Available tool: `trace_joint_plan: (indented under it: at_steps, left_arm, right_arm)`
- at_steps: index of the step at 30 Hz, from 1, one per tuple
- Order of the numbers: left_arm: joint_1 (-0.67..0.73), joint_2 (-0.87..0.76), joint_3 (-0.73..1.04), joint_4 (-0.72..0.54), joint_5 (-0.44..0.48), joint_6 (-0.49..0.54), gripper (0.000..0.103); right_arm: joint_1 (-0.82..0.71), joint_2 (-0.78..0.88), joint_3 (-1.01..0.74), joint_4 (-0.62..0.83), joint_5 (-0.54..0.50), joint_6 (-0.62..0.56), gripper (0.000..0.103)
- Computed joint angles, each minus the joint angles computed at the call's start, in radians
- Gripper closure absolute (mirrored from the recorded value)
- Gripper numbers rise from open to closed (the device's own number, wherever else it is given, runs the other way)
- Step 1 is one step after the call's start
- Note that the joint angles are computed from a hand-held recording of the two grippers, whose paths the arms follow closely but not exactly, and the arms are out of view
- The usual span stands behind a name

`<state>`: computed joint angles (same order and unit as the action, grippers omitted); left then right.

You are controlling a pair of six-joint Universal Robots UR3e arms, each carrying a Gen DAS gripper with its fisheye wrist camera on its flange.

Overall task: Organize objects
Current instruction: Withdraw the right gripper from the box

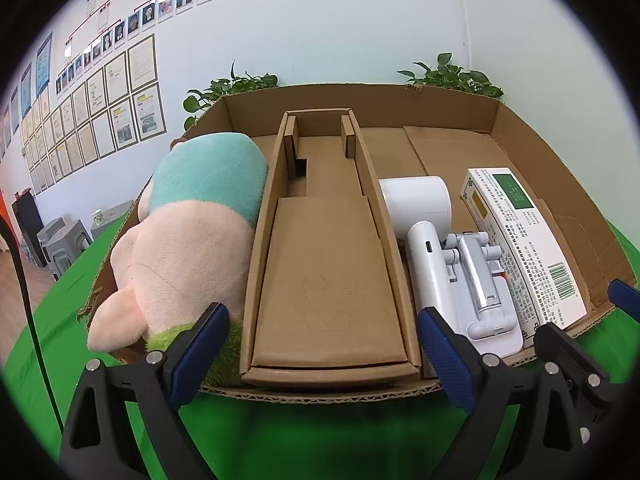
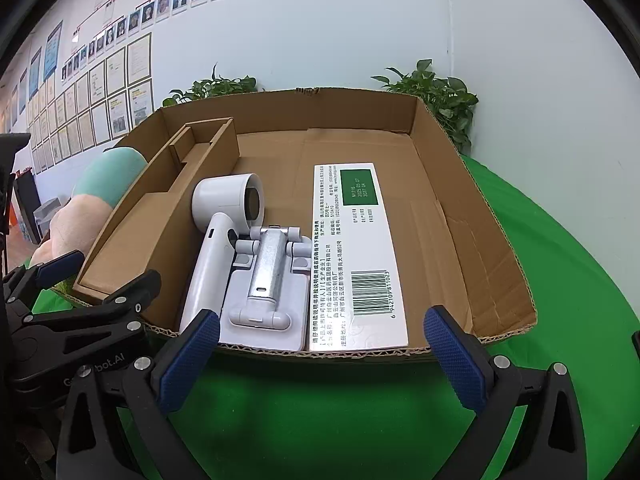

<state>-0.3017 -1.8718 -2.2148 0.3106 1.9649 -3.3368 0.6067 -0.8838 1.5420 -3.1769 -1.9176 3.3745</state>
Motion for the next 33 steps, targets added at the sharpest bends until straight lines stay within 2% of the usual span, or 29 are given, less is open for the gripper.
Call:
trace_joint_plan:
  at_steps: [14, 23, 29, 33]
  left_arm:
    - [0.043, 0.026, -0.059, 0.078, -0.070, -0.008, 0.008]
    - [0.040, 0.021, -0.046, 0.064, -0.061, -0.005, 0.008]
    - [0.010, 0.003, -0.013, 0.026, -0.010, -0.009, 0.008]
    - [0.010, 0.003, -0.015, 0.028, -0.008, -0.008, 0.008]
  right_arm:
    - [0.004, 0.007, -0.016, 0.014, -0.006, 0.004, 0.000]
    - [0.003, 0.006, -0.013, 0.011, -0.005, 0.003, 0.000]
    - [0.002, 0.006, -0.012, 0.010, -0.005, 0.000, 0.000]
    - [0.003, 0.008, -0.015, 0.012, -0.006, 0.000, 0.000]
